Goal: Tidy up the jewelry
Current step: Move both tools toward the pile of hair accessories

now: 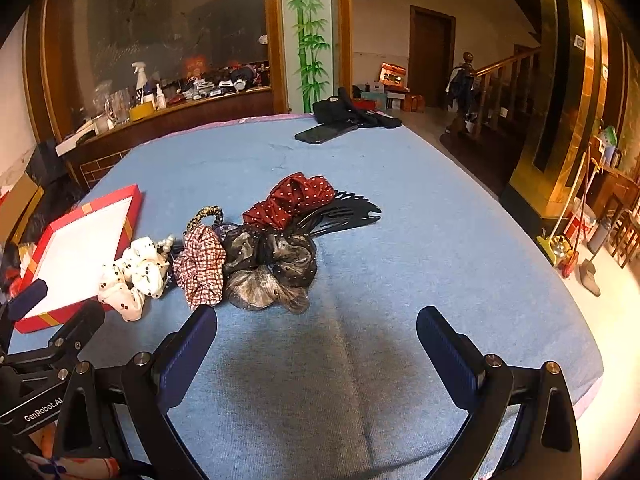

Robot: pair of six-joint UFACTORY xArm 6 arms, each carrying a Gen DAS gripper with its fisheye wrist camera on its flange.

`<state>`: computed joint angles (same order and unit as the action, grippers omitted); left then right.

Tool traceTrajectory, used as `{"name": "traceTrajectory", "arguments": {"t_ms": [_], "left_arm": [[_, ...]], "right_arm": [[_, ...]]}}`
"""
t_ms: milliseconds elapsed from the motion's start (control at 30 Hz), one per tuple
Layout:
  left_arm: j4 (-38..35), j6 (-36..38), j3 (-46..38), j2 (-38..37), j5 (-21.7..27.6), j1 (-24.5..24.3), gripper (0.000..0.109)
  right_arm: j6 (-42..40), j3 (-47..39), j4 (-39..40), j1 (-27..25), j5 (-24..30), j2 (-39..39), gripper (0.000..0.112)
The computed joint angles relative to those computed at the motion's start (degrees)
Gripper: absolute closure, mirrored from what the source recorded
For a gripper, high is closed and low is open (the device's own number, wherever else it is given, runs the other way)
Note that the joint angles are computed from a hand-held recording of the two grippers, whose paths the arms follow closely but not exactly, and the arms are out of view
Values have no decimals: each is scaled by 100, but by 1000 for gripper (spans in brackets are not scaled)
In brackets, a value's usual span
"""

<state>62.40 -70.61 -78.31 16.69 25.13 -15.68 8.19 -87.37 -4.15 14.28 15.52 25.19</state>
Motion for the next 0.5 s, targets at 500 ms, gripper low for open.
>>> {"name": "traceTrajectory", "arguments": {"t_ms": [500], "left_arm": [[-213,200,-164,135,41,143,6]], "right_arm": [[-601,-484,508,91,201,353,11]]}}
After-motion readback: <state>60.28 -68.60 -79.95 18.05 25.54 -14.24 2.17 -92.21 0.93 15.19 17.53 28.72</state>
